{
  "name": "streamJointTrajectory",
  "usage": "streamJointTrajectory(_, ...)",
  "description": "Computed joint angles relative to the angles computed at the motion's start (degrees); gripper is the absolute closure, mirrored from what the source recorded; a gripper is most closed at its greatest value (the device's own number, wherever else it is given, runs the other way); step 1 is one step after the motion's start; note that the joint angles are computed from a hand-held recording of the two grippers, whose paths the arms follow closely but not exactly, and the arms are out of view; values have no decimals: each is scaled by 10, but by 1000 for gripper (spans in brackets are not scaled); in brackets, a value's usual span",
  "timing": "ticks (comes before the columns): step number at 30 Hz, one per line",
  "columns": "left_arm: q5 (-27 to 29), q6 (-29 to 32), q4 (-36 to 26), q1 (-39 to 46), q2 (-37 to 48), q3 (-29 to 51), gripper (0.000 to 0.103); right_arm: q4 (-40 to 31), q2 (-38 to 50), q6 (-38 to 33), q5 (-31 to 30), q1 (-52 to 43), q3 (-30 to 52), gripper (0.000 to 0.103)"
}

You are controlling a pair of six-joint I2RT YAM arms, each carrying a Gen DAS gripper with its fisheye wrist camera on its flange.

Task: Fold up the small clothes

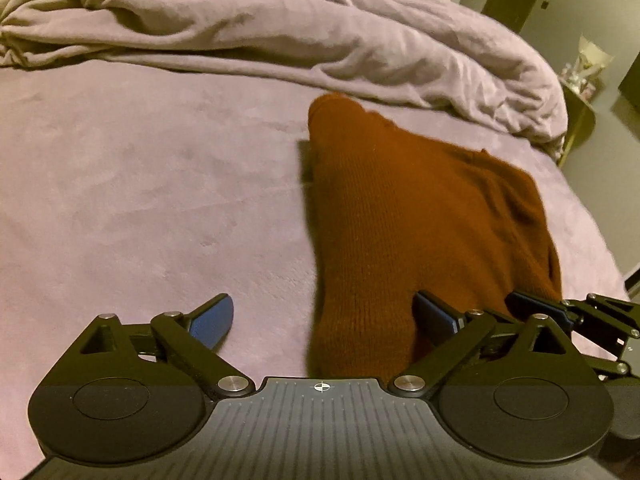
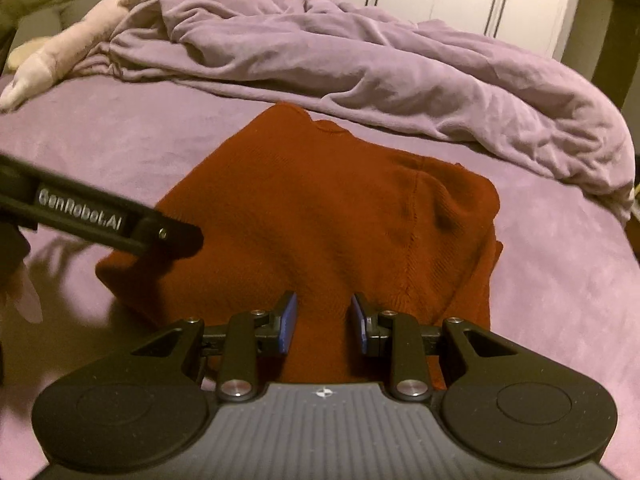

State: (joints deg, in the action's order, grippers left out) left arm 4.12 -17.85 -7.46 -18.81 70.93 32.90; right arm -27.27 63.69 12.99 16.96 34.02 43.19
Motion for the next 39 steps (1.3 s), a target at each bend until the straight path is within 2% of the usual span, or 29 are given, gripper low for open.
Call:
streamJointTrajectory(4, 24, -18, -25, 27, -28, 11, 4, 8, -27, 21, 22, -2, 8, 73)
streamJointTrajectory(8, -26, -14, -41, -8, 11, 54, 4, 28, 17, 31, 24, -35, 26, 71)
streamJointTrajectory(11, -61, -2, -23, -35, 43, 69, 4, 44, 49, 14, 44, -42, 26, 71)
streamJointTrajectory(14, -58, 0, -20, -42, 79, 84, 3, 89, 53, -2, 43, -60, -17, 69)
streamJointTrajectory(17, -59, -3, -7, -47, 96, 84, 2, 165, 37, -50, 76, -44, -78, 69)
streamJointTrajectory(24, -50, 1, 5, -44, 122, 90, 0, 203, 35, -66, 75, -47, -99, 66)
streamJointTrajectory(27, -46, 5, 3, -42, 125, 92, 0, 199, 38, -74, 73, -49, -94, 66)
streamJointTrajectory(33, -9, -19, -9, -8, 86, 89, 1, 124, 36, -34, 82, -47, -38, 62)
streamJointTrajectory(36, -14, -29, -1, 2, 92, 105, 1, 126, 42, -17, 74, -69, -18, 59)
streamJointTrajectory(39, -21, -32, -10, -2, 134, 143, 1, 145, 79, -40, 89, -86, 5, 58)
